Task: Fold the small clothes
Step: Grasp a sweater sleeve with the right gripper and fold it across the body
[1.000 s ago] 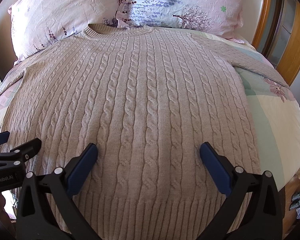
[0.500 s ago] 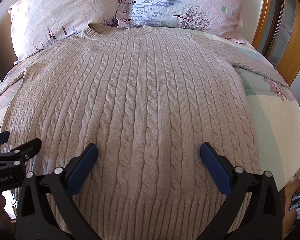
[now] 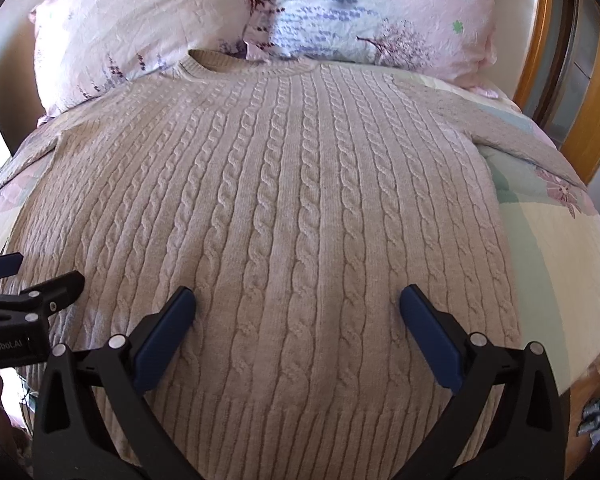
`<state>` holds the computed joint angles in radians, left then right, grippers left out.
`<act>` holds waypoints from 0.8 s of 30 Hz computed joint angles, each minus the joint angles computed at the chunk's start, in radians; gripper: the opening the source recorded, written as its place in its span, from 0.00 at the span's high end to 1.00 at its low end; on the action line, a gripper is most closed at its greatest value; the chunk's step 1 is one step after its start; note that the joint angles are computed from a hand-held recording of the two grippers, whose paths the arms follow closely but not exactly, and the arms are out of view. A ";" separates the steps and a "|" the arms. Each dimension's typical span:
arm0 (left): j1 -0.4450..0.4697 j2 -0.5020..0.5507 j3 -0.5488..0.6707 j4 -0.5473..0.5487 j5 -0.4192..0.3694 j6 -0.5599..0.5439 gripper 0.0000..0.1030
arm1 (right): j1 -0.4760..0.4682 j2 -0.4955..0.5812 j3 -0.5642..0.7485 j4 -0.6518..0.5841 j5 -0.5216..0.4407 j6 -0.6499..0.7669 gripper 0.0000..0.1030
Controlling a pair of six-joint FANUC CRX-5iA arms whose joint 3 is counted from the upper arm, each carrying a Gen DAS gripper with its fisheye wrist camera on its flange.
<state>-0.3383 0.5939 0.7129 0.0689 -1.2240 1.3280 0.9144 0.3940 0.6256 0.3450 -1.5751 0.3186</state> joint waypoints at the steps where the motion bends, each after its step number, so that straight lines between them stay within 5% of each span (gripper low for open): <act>1: -0.001 -0.004 -0.006 -0.002 0.008 -0.009 0.01 | -0.010 -0.030 -0.038 -0.015 0.043 0.024 0.02; 5: 0.010 -0.019 -0.027 0.025 0.046 -0.082 0.01 | -0.065 -0.229 -0.284 0.103 0.182 -0.174 0.03; 8: 0.050 -0.071 -0.125 0.131 0.200 -0.129 0.01 | -0.171 -0.384 -0.467 0.191 0.222 -0.363 0.03; 12: 0.104 -0.077 -0.195 0.320 0.341 -0.200 0.01 | -0.390 -0.463 -0.573 0.115 0.152 -0.451 0.48; 16: 0.156 -0.039 -0.269 0.667 0.376 -0.371 0.01 | -0.589 -0.555 -0.709 -0.061 0.310 -0.531 0.50; 20: 0.162 -0.019 -0.219 0.590 0.409 -0.274 0.01 | -0.668 -0.550 -0.728 -0.158 0.320 -0.568 0.59; 24: 0.185 0.003 -0.193 0.584 0.414 -0.222 0.01 | -0.655 -0.559 -0.774 -0.076 0.317 -0.649 0.63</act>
